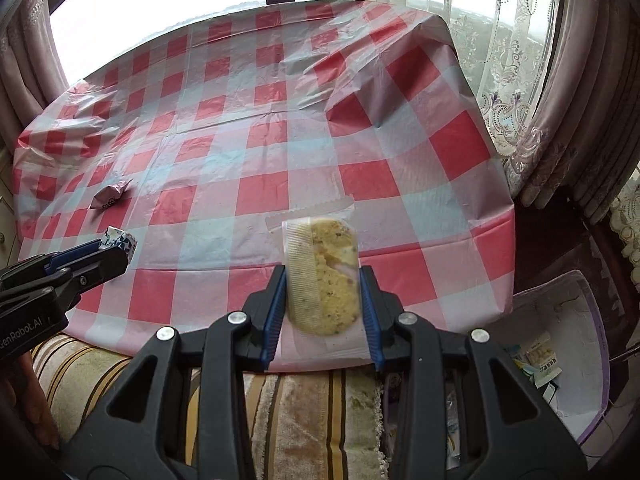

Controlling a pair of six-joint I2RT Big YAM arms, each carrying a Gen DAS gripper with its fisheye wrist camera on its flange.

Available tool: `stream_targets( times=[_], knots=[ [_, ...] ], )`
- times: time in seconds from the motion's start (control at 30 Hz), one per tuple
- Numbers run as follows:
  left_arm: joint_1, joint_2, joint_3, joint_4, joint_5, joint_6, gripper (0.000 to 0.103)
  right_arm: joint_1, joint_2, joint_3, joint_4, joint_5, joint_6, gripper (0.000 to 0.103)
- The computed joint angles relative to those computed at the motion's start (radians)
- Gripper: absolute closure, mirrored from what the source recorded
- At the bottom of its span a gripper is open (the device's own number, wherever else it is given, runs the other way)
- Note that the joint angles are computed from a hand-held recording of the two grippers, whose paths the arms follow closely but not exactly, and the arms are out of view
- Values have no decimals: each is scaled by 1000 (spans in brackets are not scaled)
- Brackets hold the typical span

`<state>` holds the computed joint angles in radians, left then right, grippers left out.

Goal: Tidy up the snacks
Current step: 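Carry both held snacks over the white box and open both tools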

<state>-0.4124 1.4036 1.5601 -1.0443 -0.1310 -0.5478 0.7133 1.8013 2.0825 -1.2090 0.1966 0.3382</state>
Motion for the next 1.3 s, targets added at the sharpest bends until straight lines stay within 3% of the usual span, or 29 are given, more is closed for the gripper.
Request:
stream_targets(
  times=[0.63, 1.3],
  knots=[
    [-163, 110, 144, -38, 25, 54, 67, -98, -210, -274, 56, 42, 45, 64],
    [-288, 200, 249, -39, 132, 126, 67, -224, -358, -443, 49, 91, 102, 64]
  ],
)
